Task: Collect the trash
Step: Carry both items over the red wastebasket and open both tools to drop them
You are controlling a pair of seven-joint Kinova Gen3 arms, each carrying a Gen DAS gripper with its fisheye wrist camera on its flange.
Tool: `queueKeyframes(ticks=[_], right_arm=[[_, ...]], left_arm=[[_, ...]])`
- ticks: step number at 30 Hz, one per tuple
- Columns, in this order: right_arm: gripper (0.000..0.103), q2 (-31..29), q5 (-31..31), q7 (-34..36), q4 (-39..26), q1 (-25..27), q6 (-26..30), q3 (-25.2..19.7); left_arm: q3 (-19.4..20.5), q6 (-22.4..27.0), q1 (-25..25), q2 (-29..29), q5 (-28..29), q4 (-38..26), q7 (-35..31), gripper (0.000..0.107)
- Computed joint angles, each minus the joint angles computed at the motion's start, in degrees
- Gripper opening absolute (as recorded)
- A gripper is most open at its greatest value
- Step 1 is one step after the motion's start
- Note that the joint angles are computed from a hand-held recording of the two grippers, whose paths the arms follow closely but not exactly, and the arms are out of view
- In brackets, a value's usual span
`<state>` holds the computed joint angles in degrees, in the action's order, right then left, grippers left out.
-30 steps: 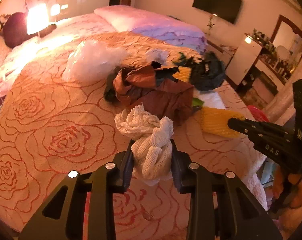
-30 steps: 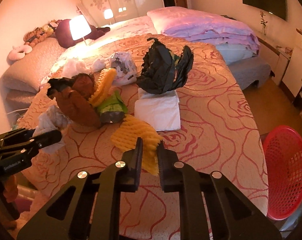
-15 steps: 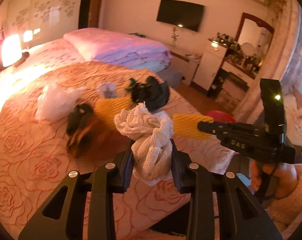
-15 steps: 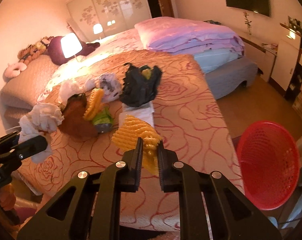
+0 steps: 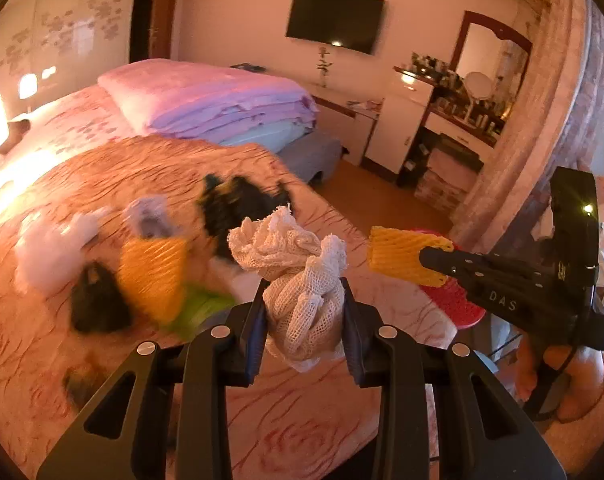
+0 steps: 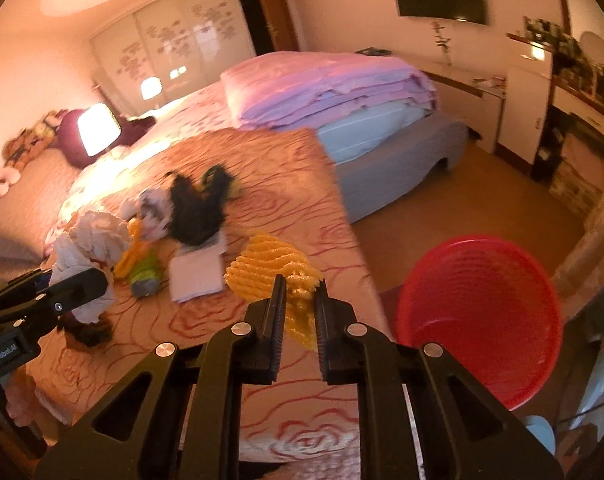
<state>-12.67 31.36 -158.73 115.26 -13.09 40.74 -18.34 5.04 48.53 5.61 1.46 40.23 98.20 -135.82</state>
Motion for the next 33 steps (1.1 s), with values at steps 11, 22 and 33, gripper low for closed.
queueKeyframes(ticks=[11, 22, 33], right_arm=[[0.014, -5.57, 2.61, -4.22, 2.3, 6.91, 4.87, 0.67], [0.014, -8.16, 2.17, -5.84, 5.63, 12.02, 8.1, 1.56], [0.015, -5.92, -1.56, -3.77, 7.45, 12.45, 8.98, 4.76]], left_arm=[[5.88, -1.26, 6.92, 6.43, -5.5, -8.01, 4.18, 0.031], [10.03, 2.12, 15.27, 16.9, -14.46, -18.51, 11.65, 0.031], [10.74, 8.15, 20.2, 26.03, -20.84, -26.37, 16.64, 0.033]])
